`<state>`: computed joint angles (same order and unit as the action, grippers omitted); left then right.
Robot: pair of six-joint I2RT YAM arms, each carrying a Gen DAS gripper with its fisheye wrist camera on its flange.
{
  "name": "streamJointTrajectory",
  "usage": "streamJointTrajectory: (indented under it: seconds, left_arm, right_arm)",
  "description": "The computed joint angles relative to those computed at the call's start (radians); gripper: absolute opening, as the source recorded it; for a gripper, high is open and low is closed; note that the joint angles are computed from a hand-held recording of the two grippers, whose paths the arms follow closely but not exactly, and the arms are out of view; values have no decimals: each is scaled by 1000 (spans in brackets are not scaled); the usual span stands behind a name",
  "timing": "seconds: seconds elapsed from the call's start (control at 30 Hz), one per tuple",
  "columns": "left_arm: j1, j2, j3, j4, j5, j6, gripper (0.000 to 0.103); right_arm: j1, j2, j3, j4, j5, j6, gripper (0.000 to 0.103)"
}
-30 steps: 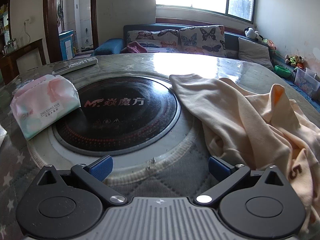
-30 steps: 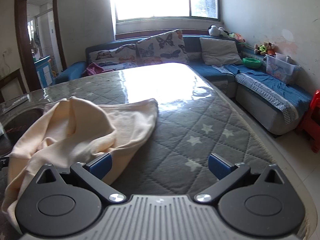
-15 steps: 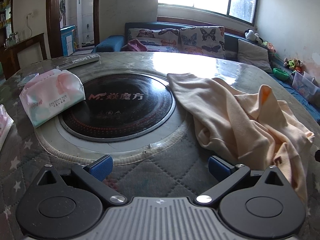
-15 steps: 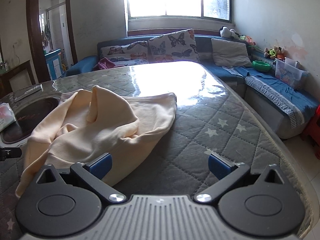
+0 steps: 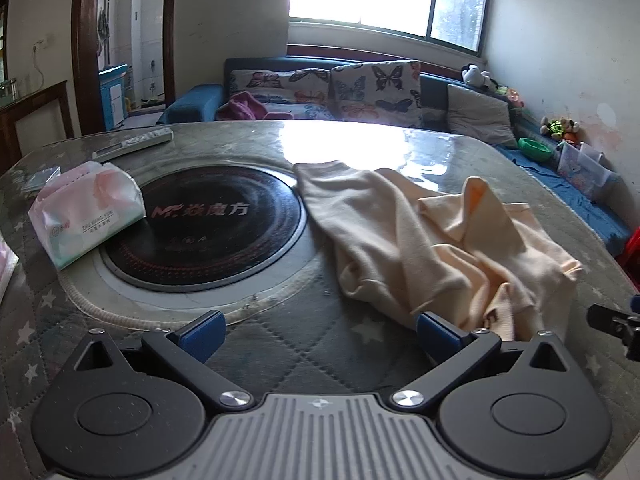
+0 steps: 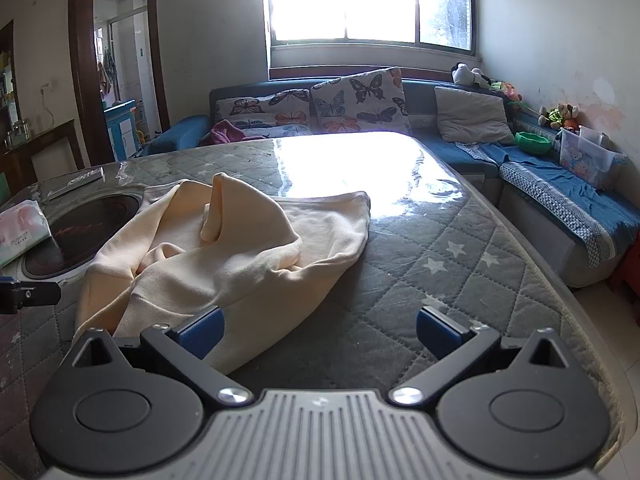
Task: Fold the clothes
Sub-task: 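Move both grippers toward the crumpled cream sweatshirt on the table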
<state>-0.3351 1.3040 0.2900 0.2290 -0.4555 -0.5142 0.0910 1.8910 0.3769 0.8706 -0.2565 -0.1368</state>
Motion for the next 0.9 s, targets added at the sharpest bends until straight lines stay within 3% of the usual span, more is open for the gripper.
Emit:
streamJointTrajectory:
  seconds: [0.4, 0.9]
  left_arm:
    - [-56, 8, 52, -56, -25, 4, 103]
    - [4, 64, 164, -77, 62, 55, 102]
  right_arm:
    - [2, 10, 5, 5, -18, -8, 103]
    - [35, 12, 66, -53, -9, -21, 103]
